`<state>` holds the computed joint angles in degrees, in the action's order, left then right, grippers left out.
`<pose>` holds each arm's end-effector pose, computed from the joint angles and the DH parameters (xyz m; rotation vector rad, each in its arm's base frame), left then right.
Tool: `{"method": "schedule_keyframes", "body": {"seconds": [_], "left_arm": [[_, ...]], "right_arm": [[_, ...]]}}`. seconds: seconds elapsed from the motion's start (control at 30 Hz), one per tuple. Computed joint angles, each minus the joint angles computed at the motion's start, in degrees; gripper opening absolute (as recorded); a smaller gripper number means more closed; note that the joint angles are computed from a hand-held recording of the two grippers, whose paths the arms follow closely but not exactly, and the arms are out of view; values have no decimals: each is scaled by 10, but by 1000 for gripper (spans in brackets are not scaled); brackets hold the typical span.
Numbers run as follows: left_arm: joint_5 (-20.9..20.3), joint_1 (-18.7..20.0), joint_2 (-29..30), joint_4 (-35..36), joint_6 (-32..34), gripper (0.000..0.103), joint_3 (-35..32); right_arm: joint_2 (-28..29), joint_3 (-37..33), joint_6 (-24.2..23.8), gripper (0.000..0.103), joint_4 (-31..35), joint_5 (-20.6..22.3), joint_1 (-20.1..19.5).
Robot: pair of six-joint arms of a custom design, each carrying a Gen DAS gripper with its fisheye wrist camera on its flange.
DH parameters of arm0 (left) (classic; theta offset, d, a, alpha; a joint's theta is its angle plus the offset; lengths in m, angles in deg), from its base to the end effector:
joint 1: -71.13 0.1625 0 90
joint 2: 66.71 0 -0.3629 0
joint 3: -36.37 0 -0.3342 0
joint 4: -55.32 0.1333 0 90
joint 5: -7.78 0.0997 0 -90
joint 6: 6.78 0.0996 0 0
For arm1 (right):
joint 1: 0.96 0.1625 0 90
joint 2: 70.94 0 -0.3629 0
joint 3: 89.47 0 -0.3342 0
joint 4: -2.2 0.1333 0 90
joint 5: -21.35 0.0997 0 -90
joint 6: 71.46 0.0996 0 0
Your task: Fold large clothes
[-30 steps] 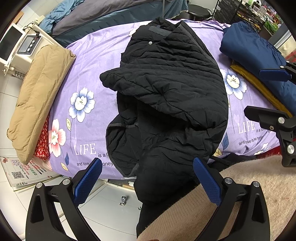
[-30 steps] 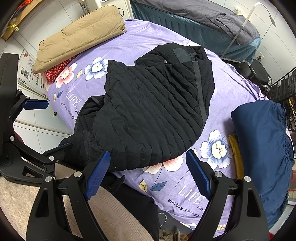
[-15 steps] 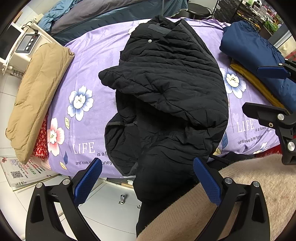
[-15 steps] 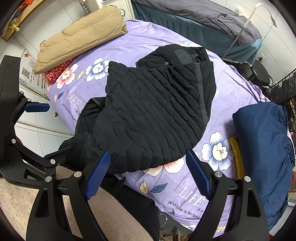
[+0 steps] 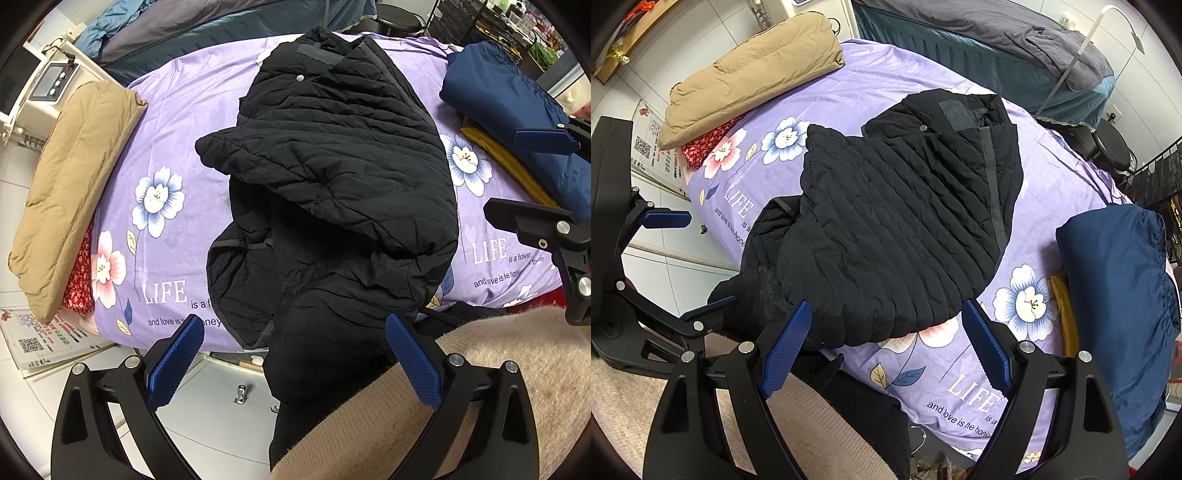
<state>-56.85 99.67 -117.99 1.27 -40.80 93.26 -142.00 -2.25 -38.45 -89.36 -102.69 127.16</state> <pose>-0.4206 -0.4291 0.2795 0.7407 2.2008 0.2050 0.3786 -0.3569 0.3077 0.2101 -2.5022 0.1853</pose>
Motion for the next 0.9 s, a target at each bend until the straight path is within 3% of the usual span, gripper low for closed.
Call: {"method": "schedule_keyframes", "body": {"seconds": [0.17, 0.23, 0.37, 0.53, 0.63, 0.73, 0.8, 0.83, 0.9], "left_arm": [[-12, 22, 1, 2, -16, 97, -12], [5, 35, 0, 9, -33, 97, -20], [60, 78, -5, 39, -97, 97, -48], [49, 143, -32, 31, -172, 97, -32], [35, 166, -61, 16, -205, 96, 32], [-1, 188, -93, -23, -208, 96, 119], [-55, 204, -121, -80, -207, 95, 183], [-98, 217, -144, -133, -205, 95, 224], [-133, 233, -168, -188, -209, 95, 273]], "right_arm": [[2, 2, -25, 83, -35, 24, -13], [1, 8, -33, 83, -57, 44, -22], [21, 0, -61, 83, -86, 71, -37], [78, -31, -115, 83, -91, 108, -52], [130, -54, -128, 83, -71, 63, -48], [163, -59, -135, 83, -52, 31, -51], [164, -37, -152, 82, -68, 24, -56], [163, -28, -153, 73, -72, 19, -58], [146, -1, -154, 55, -100, 39, -71]]}}
